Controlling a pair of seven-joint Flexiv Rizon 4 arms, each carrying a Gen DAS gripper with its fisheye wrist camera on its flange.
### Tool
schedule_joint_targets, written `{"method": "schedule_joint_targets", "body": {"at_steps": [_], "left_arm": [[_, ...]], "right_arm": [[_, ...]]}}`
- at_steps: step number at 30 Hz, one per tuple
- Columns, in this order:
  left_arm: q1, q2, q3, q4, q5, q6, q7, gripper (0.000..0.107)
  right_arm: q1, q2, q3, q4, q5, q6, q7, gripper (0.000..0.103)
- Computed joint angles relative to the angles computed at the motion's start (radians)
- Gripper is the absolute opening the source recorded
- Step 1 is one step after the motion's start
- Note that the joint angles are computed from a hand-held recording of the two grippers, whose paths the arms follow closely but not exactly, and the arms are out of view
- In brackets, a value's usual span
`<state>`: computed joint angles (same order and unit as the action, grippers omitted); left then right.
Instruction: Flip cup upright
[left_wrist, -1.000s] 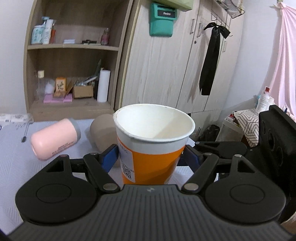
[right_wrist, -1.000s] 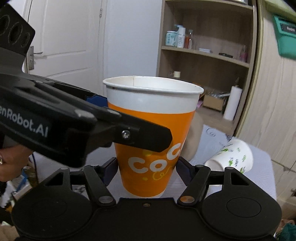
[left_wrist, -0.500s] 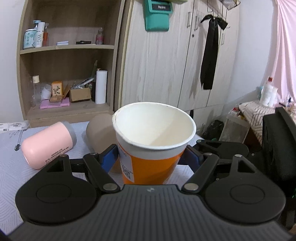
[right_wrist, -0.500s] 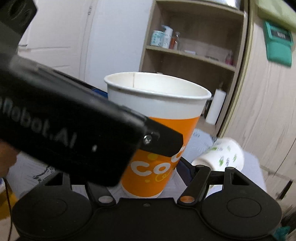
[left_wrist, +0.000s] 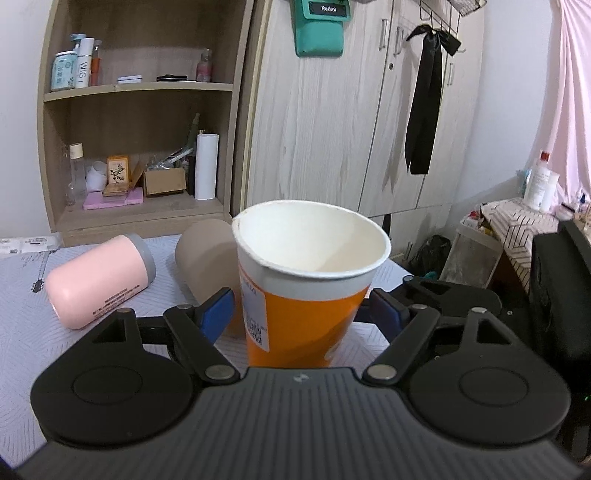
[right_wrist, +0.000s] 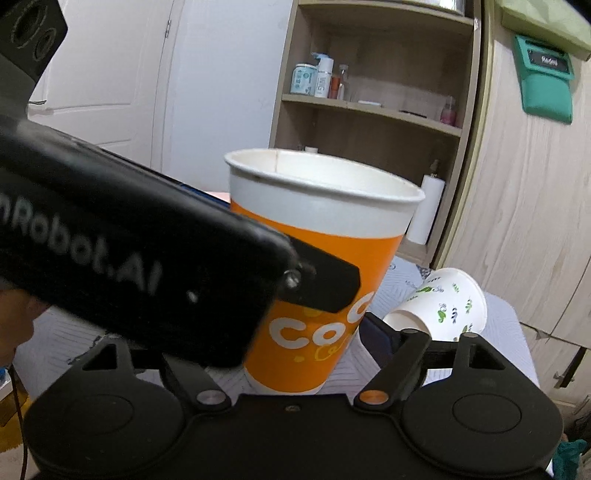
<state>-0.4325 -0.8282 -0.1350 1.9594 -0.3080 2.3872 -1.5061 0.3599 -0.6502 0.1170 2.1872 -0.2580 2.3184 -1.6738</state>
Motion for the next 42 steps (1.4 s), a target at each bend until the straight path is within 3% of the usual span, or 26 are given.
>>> {"method": "schedule_joint_targets", "body": {"at_steps": [4,6,13,25,30,38,42], "left_arm": [[0.010,0.037,-0.008,0.045,0.016,-0.017,-0.018,0.080],[0.003,0.049,-0.004,0.062,0.018,0.000,-0.024,0.080],[-0.049,0.099,0.018,0.121,-0.064,0.008,-0.021,0.080],[-0.250,0.225,0.047,0.255,-0.438,0.076,0.086,0.082],[-0.301,0.273,0.003,0.301,-0.575,0.151,0.115,0.083],[-0.396,0.279,-0.092,0.294,-0.882,0.329,0.221,0.083],[-0.414,0.280,-0.136,0.287,-0.993,0.394,0.256,0.086]], "right_arm": [[0.061,0.035,-0.033,0.018,0.092,-0.028,-0.033,0.083],[0.025,0.043,-0.007,0.027,0.062,-0.027,-0.011,0.083],[0.014,0.094,0.001,0.070,0.072,-0.040,0.005,0.083],[0.038,0.244,0.003,0.198,0.163,-0.011,-0.027,0.086],[0.081,0.311,-0.001,0.242,0.276,0.020,-0.072,0.087],[0.110,0.389,0.024,0.297,0.409,0.069,-0.107,0.087],[0.153,0.432,0.029,0.312,0.540,0.075,-0.141,0.088]]}}
